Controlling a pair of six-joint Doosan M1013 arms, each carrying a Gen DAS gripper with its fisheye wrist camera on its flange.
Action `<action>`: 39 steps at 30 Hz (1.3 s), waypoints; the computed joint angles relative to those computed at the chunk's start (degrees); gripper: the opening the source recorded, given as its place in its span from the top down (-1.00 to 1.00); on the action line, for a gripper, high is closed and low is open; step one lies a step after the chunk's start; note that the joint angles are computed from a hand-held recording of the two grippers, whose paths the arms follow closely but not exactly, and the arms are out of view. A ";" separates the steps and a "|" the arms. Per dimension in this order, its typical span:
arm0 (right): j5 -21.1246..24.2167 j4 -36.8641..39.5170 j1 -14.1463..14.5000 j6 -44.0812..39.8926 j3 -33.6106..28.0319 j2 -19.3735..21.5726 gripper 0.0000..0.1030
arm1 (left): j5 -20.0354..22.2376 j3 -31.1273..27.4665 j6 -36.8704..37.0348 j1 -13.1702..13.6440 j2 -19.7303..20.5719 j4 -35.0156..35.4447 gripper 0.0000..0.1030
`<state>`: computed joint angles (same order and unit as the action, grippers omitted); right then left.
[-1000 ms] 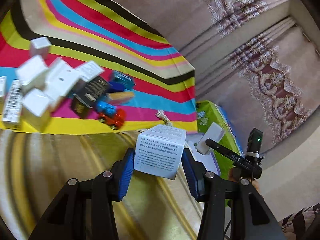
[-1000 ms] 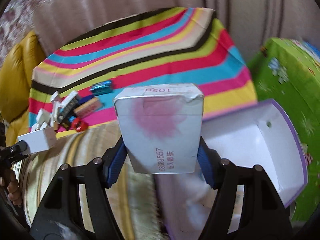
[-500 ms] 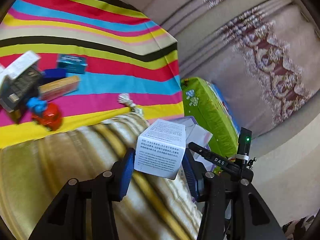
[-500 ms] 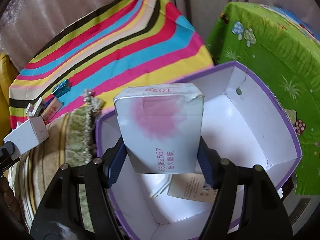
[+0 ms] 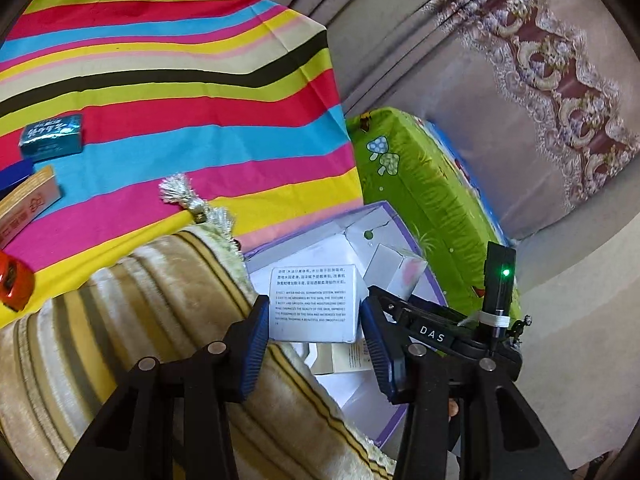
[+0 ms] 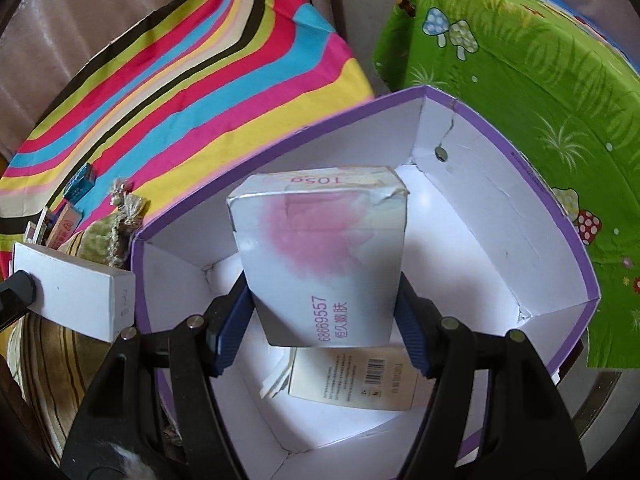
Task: Organize rigid objects
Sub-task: 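Carry both boxes into the purple-rimmed box and open both grippers, then move both grippers back over the pile of boxes on the cloth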
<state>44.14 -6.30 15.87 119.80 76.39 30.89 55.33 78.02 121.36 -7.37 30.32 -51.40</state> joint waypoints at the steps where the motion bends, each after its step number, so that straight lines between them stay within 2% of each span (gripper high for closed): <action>1: 0.00 -0.17 -0.01 0.15 0.04 -0.03 -0.36 | -0.04 -0.06 0.13 -0.11 0.09 0.06 0.09; 25: 1.15 0.84 -0.18 -0.29 -0.76 0.81 -0.37 | -0.22 -0.19 0.14 -0.23 0.40 -0.08 0.07; 29: 1.36 1.12 -0.21 -0.31 -0.81 0.87 -0.52 | 0.04 -0.26 -0.02 -0.19 0.42 0.00 0.07; 39: 1.31 1.35 -0.03 -0.60 -0.80 0.86 -0.53 | 0.24 -0.22 0.17 -0.11 0.40 -0.20 0.06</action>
